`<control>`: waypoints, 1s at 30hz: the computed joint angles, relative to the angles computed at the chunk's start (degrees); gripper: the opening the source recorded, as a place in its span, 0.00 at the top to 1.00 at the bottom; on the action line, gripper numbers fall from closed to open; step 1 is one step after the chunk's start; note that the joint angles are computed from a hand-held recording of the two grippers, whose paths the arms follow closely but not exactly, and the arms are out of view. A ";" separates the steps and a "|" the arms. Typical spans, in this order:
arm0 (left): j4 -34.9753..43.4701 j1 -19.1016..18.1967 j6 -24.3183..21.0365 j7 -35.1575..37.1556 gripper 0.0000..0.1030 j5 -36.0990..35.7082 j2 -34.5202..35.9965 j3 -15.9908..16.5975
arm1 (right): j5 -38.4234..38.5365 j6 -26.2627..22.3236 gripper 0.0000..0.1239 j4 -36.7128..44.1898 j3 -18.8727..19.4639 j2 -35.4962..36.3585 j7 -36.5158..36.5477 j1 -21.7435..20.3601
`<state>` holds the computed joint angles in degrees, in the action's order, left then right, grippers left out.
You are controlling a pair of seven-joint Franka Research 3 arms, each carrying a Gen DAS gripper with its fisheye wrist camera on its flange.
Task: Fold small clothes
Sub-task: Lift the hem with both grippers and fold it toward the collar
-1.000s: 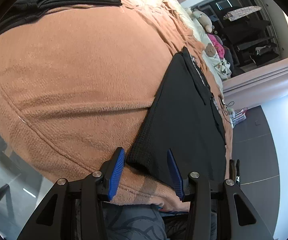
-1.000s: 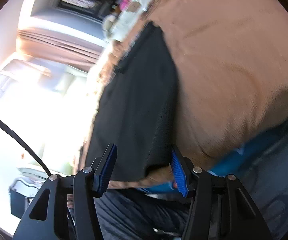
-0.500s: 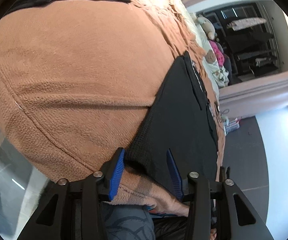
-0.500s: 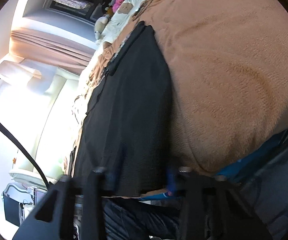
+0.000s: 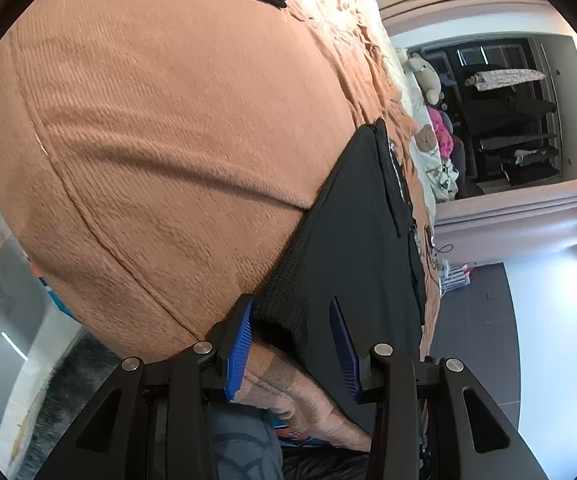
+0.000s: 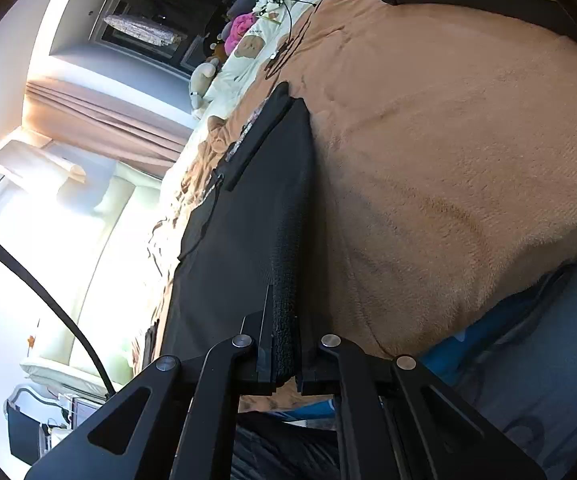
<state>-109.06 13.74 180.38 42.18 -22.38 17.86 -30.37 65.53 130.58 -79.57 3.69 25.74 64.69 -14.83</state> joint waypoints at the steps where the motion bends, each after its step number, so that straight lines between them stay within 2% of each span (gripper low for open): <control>1: 0.22 -1.25 -0.30 -0.88 0.60 0.75 -0.06 1.46 | 0.11 -0.14 0.98 -0.47 -0.03 -0.26 0.08 -0.14; 3: 0.81 -1.81 -0.51 -1.35 0.63 1.25 0.34 2.20 | 0.63 -0.20 0.98 -1.72 -0.04 -0.93 0.26 -0.21; 5: 1.45 -1.85 -1.65 -1.63 0.73 1.69 0.74 2.86 | 1.00 -0.63 0.98 -1.37 -0.16 -0.23 0.39 -0.39; 7: 2.03 -2.37 -2.60 -2.24 0.89 1.67 1.12 3.88 | 1.13 -1.33 0.98 0.04 -0.18 1.16 1.18 -0.77; 10: 2.43 -4.96 -2.81 -3.75 0.91 3.15 0.74 6.80 | 0.51 -1.41 0.98 2.70 0.12 3.18 3.55 -0.69; 14: 0.77 -4.23 1.05 -3.93 0.92 3.00 -0.54 5.60 | 2.15 -1.42 0.98 2.37 1.21 2.42 3.22 -1.67; 15: 0.08 -2.93 2.06 -3.99 0.92 2.55 -0.94 4.12 | 2.87 -1.24 0.98 2.14 1.42 2.23 2.79 -1.80; 16: -0.69 -0.13 3.96 -3.37 0.93 1.66 -1.18 0.84 | 3.61 -1.26 0.98 2.06 1.59 2.06 2.53 -1.95; 18: -0.81 2.05 4.79 -3.78 0.93 2.64 -1.50 -1.55 | 4.90 -1.32 0.98 1.71 1.75 1.61 2.26 -2.11; 22: -2.24 5.41 7.55 -5.88 0.94 4.52 -3.37 -5.13 | 6.66 -0.86 0.98 1.51 1.63 1.04 2.39 -1.90; 27: -3.71 6.73 9.93 -9.87 0.94 7.02 -6.04 -6.35 | 9.91 0.31 0.98 0.62 1.62 -1.19 -1.00 -2.09; 29: -4.93 10.52 11.65 -11.79 0.94 8.88 -7.04 -10.20 | 11.12 0.58 0.98 0.15 1.44 -2.12 -2.27 -1.92; 30: -4.79 11.02 12.29 -12.64 0.94 9.50 -7.05 -10.89 | 11.70 0.54 0.98 -0.30 1.29 -2.62 -2.92 -1.89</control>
